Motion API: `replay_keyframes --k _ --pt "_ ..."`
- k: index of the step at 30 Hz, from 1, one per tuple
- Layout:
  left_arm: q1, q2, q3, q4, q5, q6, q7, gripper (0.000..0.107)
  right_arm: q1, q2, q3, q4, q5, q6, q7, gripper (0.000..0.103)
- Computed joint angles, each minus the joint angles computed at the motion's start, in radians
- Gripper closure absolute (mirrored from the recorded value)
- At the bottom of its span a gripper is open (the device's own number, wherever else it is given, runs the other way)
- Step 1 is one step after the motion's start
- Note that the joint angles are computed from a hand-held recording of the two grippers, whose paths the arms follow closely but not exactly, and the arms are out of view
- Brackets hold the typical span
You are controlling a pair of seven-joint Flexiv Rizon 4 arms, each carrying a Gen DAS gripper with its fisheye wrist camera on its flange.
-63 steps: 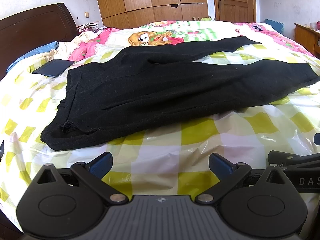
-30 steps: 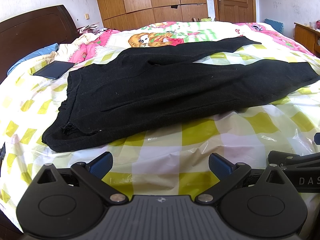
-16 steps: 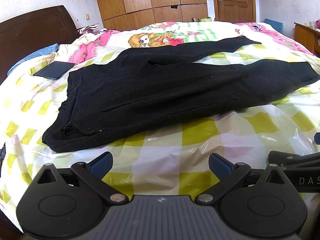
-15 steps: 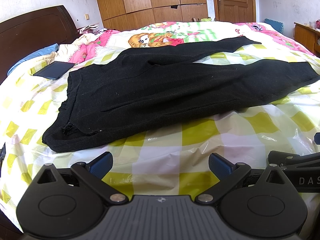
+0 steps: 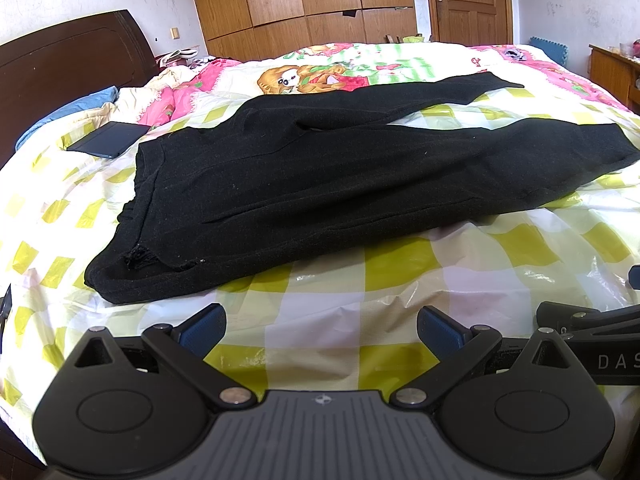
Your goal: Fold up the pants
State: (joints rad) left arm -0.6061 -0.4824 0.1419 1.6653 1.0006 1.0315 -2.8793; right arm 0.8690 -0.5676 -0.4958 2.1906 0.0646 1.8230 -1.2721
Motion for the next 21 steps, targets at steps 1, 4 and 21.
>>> replay_keyframes --k 1,4,21 --pt "0.000 0.000 0.001 0.000 0.002 0.002 -0.003 0.004 0.001 0.000 -0.001 0.000 0.000 0.000 0.000 0.001" --pt "0.001 0.002 0.004 0.002 0.007 0.006 -0.015 0.004 0.003 0.000 -0.003 -0.006 -0.005 -0.005 -0.001 0.001" --pt "0.070 0.084 0.037 0.060 0.203 0.004 -0.030 0.004 -0.177 -0.035 0.218 -0.192 -0.201 -0.023 -0.141 0.001"
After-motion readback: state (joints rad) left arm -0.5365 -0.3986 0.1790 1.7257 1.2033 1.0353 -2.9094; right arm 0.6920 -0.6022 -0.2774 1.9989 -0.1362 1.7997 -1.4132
